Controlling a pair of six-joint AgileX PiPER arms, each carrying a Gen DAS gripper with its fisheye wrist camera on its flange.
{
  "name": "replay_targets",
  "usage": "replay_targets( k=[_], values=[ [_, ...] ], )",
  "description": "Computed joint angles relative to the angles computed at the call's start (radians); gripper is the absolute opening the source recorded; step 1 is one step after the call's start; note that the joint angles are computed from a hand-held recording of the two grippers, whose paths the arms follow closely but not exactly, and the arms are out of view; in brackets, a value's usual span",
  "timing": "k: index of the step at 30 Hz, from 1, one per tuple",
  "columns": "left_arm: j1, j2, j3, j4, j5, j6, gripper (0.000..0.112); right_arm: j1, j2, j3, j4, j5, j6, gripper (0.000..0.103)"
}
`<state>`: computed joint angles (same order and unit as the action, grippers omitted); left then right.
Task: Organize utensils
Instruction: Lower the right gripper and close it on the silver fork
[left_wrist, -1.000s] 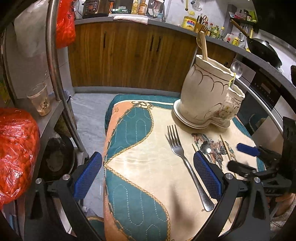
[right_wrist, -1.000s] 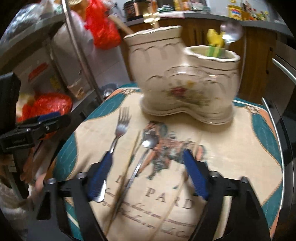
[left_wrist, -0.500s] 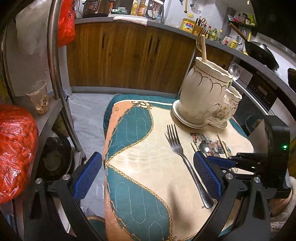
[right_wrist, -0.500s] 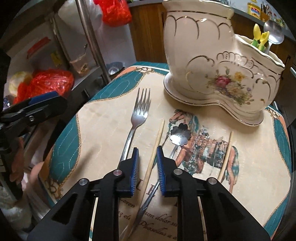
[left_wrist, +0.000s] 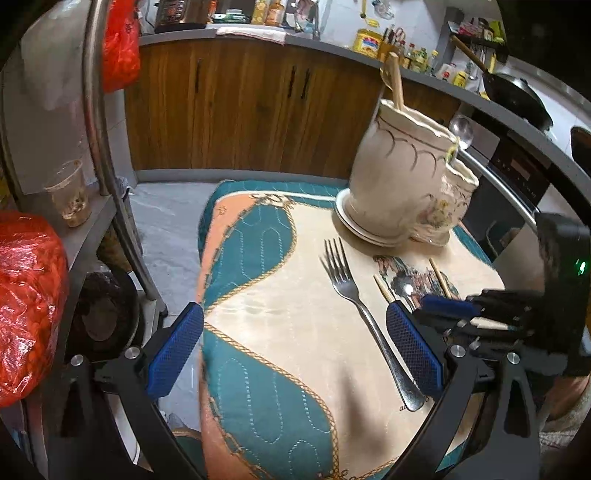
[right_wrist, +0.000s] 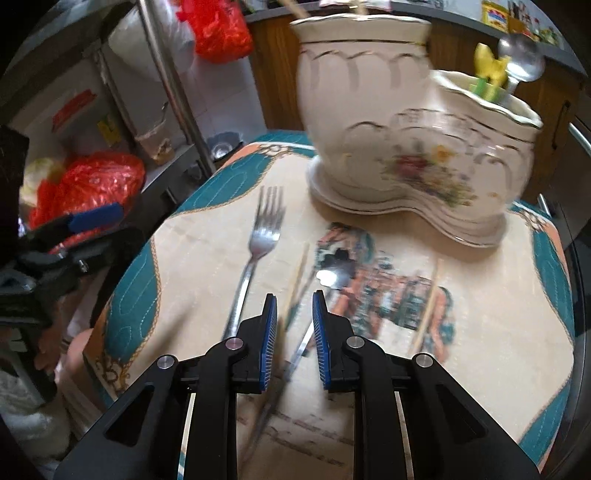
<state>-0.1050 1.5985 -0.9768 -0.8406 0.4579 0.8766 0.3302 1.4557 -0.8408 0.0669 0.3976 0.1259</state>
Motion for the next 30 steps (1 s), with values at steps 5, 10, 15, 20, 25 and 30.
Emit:
replay_targets(
  k=[5, 10, 15, 20, 25, 30],
  values=[
    [-0.035, 0.026, -0.018, 0.023, 0.002, -0.024, 0.096, -0.025, -0.012, 0.008, 0.073, 0.005, -0.078, 0.021],
    [-0.015, 0.032, -0.036, 0.006, 0.018, -0.035, 0.096, 0.025, 0.031, -0.019, 0.111, -0.033, -0.137, 0.021],
    [0.034, 0.015, -0.027, 0.002, 0.031, -0.022, 0.096, 0.049, 0.132, -0.094, 0.089, -0.022, -0.107, 0.021],
    [0.078, 0.013, -0.017, -0.025, 0.042, 0.008, 0.096, 0.102, 0.200, -0.157, -0.108, -0.012, 0.072, 0.020],
    [0.089, 0.016, -0.015, -0.053, 0.049, 0.040, 0.096, 0.125, 0.215, -0.181, -0.204, 0.014, 0.183, 0.007],
    [0.080, 0.013, -0.013, -0.050, 0.050, 0.045, 0.096, 0.057, 0.174, -0.135, 0.097, -0.029, -0.063, 0.006]
  ],
)
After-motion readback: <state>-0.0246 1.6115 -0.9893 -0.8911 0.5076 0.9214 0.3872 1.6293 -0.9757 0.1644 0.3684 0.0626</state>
